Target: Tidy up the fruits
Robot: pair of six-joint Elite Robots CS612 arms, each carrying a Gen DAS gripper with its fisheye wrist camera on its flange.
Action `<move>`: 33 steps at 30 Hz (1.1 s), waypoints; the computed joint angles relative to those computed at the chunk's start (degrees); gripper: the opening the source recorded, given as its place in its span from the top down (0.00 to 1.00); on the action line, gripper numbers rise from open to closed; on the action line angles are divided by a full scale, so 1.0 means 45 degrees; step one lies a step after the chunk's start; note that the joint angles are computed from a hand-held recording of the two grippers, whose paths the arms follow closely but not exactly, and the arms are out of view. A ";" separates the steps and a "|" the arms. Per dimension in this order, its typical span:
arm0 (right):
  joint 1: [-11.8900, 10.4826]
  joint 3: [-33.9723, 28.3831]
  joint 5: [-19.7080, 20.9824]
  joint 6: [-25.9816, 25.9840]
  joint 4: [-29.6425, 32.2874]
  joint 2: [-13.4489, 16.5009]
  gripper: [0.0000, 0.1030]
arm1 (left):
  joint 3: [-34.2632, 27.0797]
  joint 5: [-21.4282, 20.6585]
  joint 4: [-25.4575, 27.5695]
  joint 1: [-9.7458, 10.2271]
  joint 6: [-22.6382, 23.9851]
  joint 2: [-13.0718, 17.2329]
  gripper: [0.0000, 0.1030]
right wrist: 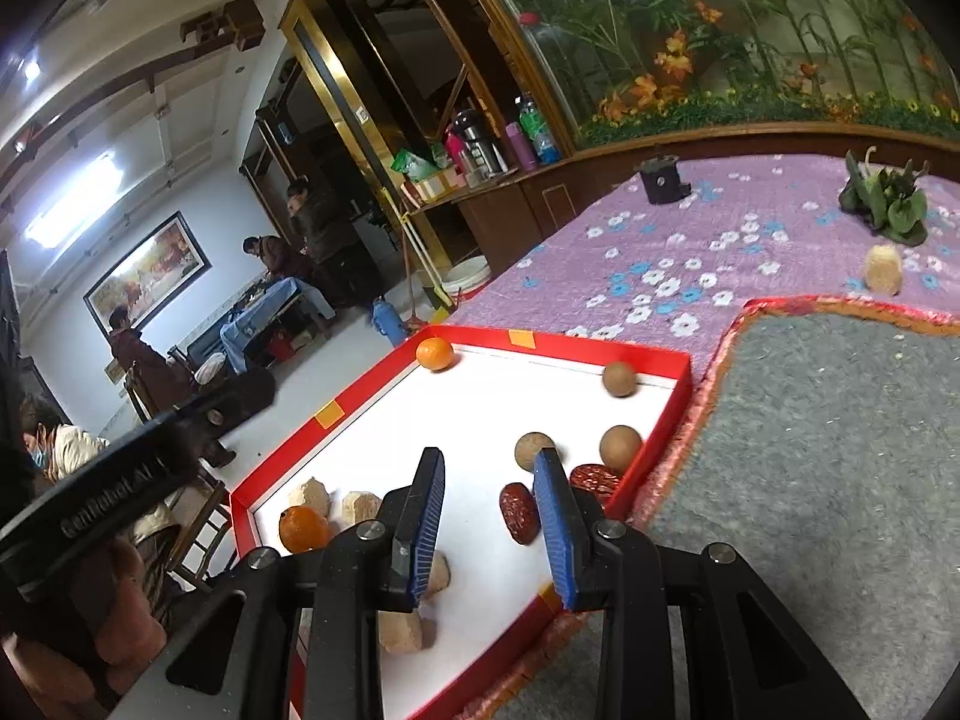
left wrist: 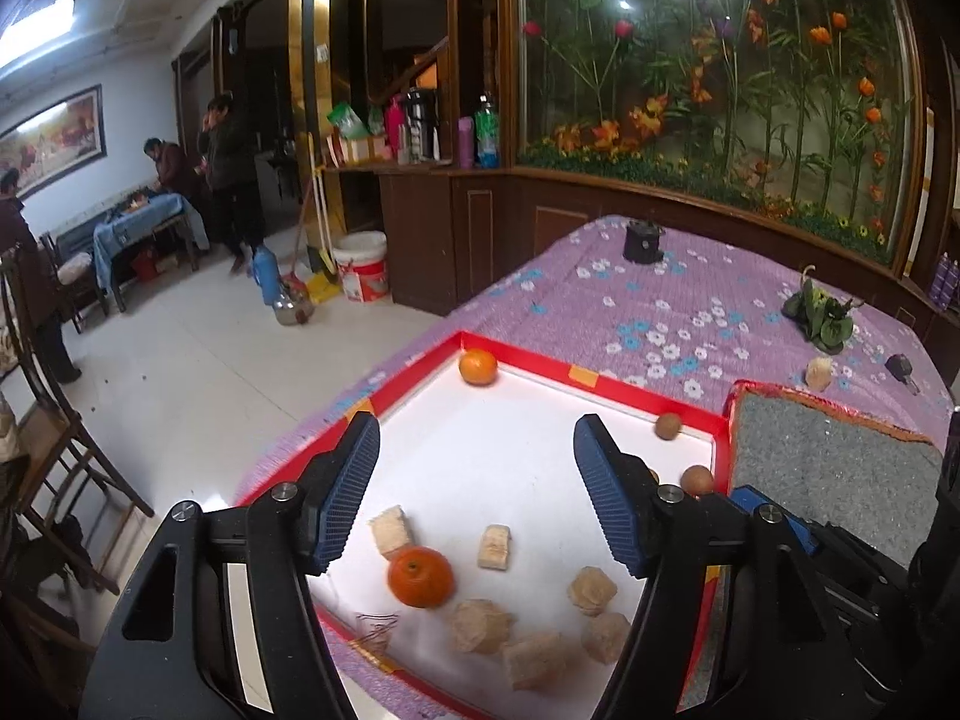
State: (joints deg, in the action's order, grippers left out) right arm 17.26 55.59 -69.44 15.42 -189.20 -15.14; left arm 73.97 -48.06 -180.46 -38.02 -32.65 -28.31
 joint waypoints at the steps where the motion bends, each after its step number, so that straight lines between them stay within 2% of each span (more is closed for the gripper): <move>1: -0.0001 0.0120 -0.0067 -0.0027 -0.0122 -0.0055 0.71 | 0.0038 0.0077 -0.0089 -0.0023 0.0047 -0.0021 0.31; 3: -0.0041 0.0364 -0.0043 0.0061 -0.0357 -0.0164 0.71 | 0.0129 0.0253 -0.0261 -0.0074 0.0120 -0.0074 0.31; 6: -0.0098 0.0692 -0.0117 0.0115 -0.0635 -0.0320 0.71 | 0.0241 0.0594 -0.0478 -0.0149 0.0133 -0.0141 0.23; 9: -0.0149 0.1044 -0.0129 0.0196 -0.1064 -0.0498 0.71 | 0.0303 0.0722 -0.0633 -0.0192 0.0181 -0.0180 0.23; 14: -0.0171 0.1669 -0.0064 0.0040 -0.2131 -0.0887 0.70 | 0.0390 0.0448 -0.0108 -0.0200 -0.0032 -0.0346 0.23; 18: -0.0146 0.2041 0.0021 -0.0109 -0.2724 -0.1123 0.64 | 0.0462 0.0563 -0.0008 -0.0259 -0.0005 -0.0390 0.23; 33: 0.0112 0.2648 0.0228 -0.0843 -0.2781 -0.1500 0.63 | 0.1430 0.0870 -0.0774 -0.0424 0.0316 -0.0850 0.23</move>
